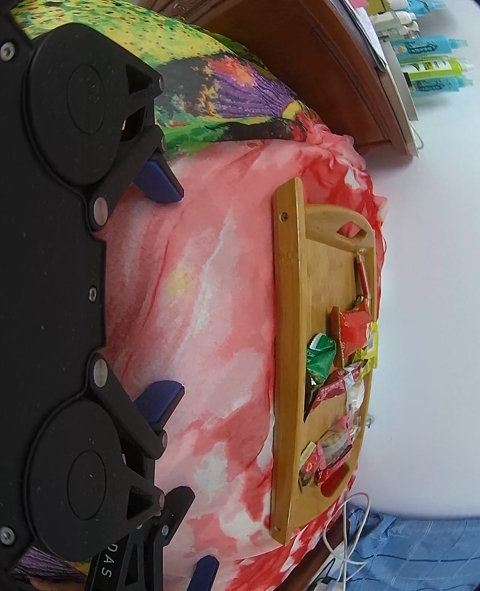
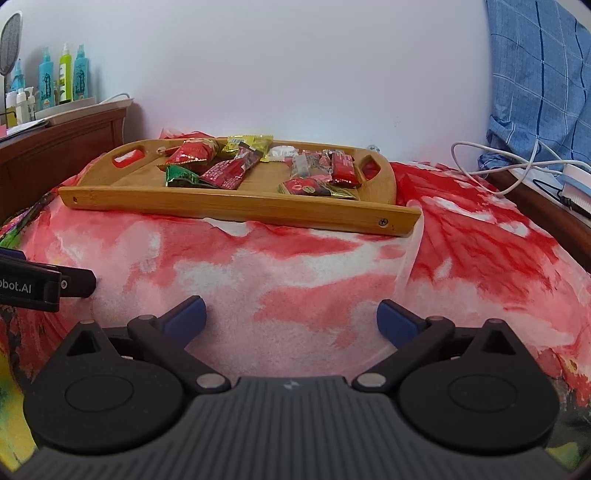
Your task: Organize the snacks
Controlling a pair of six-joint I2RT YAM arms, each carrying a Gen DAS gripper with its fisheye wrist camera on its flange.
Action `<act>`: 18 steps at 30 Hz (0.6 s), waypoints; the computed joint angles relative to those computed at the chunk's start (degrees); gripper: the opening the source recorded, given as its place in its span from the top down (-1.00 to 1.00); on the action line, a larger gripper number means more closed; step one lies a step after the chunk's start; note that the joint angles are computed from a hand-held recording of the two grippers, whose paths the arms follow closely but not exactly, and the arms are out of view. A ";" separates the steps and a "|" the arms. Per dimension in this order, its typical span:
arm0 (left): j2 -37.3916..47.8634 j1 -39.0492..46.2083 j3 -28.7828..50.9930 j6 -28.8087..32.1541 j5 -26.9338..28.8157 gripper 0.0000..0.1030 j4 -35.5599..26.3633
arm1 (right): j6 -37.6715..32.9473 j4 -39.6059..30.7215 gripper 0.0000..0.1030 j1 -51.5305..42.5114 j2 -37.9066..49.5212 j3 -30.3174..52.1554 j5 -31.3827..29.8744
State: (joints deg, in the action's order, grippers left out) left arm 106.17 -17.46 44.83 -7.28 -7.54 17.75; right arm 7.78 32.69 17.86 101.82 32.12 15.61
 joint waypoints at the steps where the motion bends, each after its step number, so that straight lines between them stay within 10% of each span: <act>1: 0.10 0.05 0.02 0.09 0.13 -1.00 0.13 | -0.15 0.58 -1.00 0.11 0.24 -0.12 0.21; 18: 0.60 0.19 -1.72 -0.61 0.29 -1.00 4.12 | -0.59 3.45 -1.00 0.52 1.27 -0.92 1.05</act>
State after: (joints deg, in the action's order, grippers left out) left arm 106.77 -17.27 43.11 -7.89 -7.25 21.87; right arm 7.19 36.14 18.37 103.09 31.20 16.66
